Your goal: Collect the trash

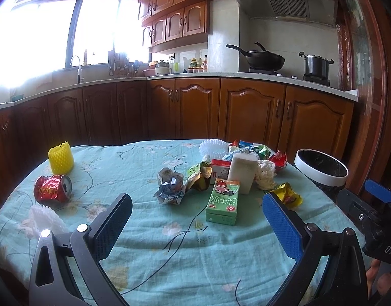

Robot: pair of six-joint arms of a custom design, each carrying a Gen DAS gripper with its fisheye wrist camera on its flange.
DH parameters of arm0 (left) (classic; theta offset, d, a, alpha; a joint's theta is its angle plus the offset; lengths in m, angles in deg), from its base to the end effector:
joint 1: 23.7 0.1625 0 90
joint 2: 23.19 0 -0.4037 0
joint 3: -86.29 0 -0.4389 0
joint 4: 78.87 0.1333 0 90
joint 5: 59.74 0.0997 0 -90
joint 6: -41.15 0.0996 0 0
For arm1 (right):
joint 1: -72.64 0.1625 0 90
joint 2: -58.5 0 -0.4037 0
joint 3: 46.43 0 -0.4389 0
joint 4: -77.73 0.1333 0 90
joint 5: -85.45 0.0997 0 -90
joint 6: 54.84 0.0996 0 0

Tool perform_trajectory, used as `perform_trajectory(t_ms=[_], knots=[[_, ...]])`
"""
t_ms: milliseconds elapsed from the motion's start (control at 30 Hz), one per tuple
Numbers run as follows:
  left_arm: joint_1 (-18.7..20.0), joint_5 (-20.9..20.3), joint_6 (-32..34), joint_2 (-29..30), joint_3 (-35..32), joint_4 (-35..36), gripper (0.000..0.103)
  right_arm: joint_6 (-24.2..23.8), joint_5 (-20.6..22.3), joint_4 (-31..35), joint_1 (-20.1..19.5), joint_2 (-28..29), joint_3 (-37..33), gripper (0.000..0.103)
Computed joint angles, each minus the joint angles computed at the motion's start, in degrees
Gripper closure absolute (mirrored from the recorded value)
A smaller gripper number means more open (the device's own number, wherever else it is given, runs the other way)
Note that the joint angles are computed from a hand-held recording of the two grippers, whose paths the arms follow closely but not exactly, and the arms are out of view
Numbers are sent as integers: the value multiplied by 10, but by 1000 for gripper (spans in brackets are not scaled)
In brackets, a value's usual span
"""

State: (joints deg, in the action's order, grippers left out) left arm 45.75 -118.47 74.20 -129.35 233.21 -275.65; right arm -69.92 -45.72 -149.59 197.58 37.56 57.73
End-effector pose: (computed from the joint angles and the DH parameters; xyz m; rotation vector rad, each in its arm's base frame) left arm 0.0544 -0.3818 0.3202 0.6243 2.1083 -1.3311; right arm 0.3694 -0.4105 -0.0923 0.5696 -2.2587 1.2989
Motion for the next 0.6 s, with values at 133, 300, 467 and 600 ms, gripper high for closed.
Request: perform_trajectory(t_ms=[133,300,467,600], knots=[[-1,-1,0,-4,0,2,1,1,2,0,-1,0,0,0],[-6,0,2,-9,3,3,1,4,7,1,-3,0,2,0],[-1,-3,8,2,-1,-4,1,3,15,1,-3,-1,3,0],[-1,-2,7,3,-2,-2,1,8,19,6,-5,-3,6,0]])
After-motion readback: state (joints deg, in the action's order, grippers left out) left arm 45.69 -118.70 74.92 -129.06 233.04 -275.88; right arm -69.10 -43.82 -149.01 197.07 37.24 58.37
